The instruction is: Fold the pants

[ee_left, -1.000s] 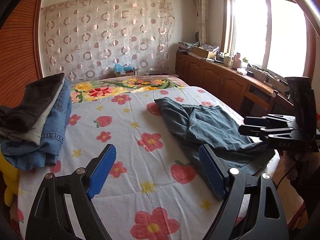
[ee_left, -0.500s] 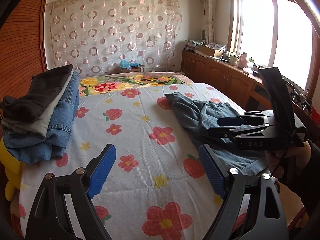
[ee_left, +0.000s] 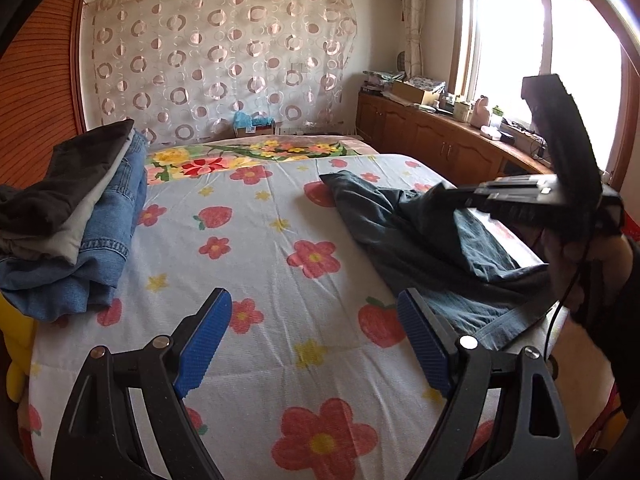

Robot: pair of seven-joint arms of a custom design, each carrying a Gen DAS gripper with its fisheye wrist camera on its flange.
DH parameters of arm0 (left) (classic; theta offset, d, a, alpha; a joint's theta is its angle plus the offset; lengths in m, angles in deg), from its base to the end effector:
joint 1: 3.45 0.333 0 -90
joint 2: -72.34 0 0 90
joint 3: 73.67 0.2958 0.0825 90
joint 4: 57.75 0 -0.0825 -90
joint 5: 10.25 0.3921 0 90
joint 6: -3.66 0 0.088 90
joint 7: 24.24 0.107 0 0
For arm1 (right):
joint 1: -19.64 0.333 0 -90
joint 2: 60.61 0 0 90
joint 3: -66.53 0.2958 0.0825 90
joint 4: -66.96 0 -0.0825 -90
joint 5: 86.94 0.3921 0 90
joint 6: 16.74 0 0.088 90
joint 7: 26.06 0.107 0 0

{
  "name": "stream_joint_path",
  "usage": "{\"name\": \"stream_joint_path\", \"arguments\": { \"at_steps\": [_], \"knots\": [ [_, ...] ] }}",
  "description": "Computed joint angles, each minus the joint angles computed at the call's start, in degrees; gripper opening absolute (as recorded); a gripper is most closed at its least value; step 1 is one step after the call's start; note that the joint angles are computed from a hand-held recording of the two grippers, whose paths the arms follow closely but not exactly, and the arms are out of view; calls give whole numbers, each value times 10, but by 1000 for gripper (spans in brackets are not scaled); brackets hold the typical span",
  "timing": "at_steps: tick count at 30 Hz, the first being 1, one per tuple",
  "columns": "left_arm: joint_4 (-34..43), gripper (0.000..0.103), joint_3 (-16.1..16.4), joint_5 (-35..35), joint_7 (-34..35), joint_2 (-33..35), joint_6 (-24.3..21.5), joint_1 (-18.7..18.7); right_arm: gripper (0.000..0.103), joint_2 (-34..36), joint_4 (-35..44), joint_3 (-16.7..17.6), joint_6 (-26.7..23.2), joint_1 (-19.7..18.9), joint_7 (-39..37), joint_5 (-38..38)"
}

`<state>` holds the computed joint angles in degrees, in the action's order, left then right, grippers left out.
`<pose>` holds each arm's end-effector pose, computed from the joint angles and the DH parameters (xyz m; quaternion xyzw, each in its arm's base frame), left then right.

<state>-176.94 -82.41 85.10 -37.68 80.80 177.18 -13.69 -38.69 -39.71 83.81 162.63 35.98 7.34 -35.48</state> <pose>0.5187 -0.2560 0.3653 -0.5928 0.6697 -0.3587 0.2674 0.5981 0.2937 0.3741 -0.7953 0.4165 -0.1815 0.4013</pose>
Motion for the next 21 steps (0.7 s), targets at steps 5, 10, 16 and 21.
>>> {"name": "stream_joint_path", "arguments": {
  "at_steps": [5,10,16,21],
  "knots": [
    [14,86,0,-10,10,14,5,-4,5,-16,-18,-24,21,-1,13,-2],
    [24,86,2,-28,31,27,9,-9,5,-15,-27,-85,30,43,90,-65],
    [64,86,10,-114,139,62,17,-16,5,12,-10,-223,19,149,228,-184],
    [116,86,-4,-276,326,114,9,-10,5,50,21,-305,-4,199,326,-242]
  ]
}}
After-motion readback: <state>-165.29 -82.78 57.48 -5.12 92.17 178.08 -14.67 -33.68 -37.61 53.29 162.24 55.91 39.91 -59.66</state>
